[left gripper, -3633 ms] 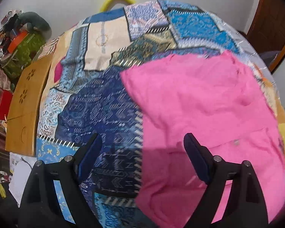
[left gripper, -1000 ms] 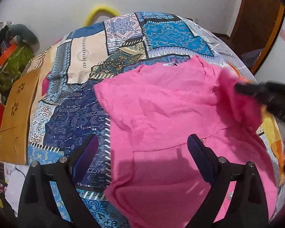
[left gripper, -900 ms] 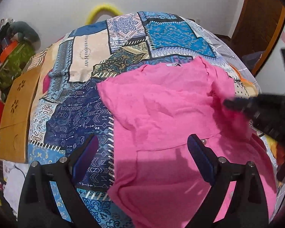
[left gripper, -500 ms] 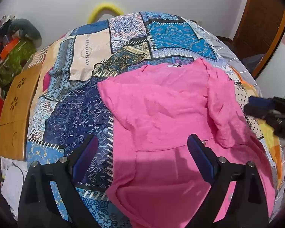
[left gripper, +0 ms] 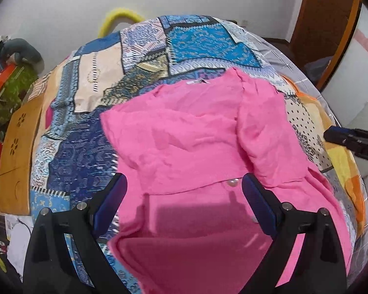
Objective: Fold small clothes
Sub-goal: 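Grasp the cardigan's side edge with the left gripper and fold it inward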
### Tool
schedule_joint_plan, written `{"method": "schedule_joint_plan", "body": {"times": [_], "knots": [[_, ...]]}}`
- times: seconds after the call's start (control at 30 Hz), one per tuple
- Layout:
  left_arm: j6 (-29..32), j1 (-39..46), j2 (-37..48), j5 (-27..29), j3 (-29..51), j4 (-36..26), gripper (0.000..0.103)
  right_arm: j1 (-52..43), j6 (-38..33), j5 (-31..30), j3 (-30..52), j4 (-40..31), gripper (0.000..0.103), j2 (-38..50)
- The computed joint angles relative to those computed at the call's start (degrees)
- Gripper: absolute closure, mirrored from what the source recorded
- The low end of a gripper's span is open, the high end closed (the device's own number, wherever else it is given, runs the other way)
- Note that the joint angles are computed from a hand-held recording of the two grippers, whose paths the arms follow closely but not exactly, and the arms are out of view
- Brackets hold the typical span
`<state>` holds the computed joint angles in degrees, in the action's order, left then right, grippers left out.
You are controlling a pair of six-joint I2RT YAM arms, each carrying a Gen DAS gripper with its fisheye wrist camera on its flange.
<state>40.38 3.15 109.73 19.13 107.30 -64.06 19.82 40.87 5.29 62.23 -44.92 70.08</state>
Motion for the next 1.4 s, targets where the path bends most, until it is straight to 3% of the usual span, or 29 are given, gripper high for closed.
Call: {"method": "schedule_joint_plan", "body": {"times": [0.33,0.43,0.53,0.7,0.83,1.03,1.2,1.3,1.4], "knots": [[-0.64,-9.89,-3.94,-2.76,-5.49,-0.07,0.008,2.66,-1.14,-3.10,-6.76,4.85,0.061,1.63],[-1.11,-13.73,-3.72,-4.74,-6.96,-0.59,0.008,2.55,-1.60,-2.18,-8.01,5.76,0.050,0.62],[-1.74,-17.04,-2.89,-6.80,-8.65,-0.57,0.008,2.12,-2.20,-2.88,-9.45,6.79,0.049,-0.67],[-4.88,-20.45,-0.79,-9.49,-10.03,0.49,0.023,1.68,-3.01,-3.85,-12.63,9.30,0.047,-3.09],[-6.60,-20.82,0.54,-8.88,-10.08,1.19,0.025,0.92,-3.12,-5.09,-14.51,10.81,0.044,-4.43],[-6.53,-20.07,-0.60,-8.15,-12.35,4.83,0.052,0.50,-3.01,-5.85,-15.39,11.82,0.044,-4.94],[-5.77,-18.41,-0.18,-5.72,-9.73,2.77,0.089,0.98,-3.09,-5.11,-15.11,11.34,0.044,-4.79],[-6.33,-17.13,0.33,-4.13,-6.93,0.96,0.096,1.56,-3.11,-4.25,-14.47,10.62,0.044,-4.40],[-6.45,-15.54,0.17,-3.24,-4.77,0.87,0.096,1.88,-3.19,-3.72,-13.80,9.82,0.044,-3.90]]}}
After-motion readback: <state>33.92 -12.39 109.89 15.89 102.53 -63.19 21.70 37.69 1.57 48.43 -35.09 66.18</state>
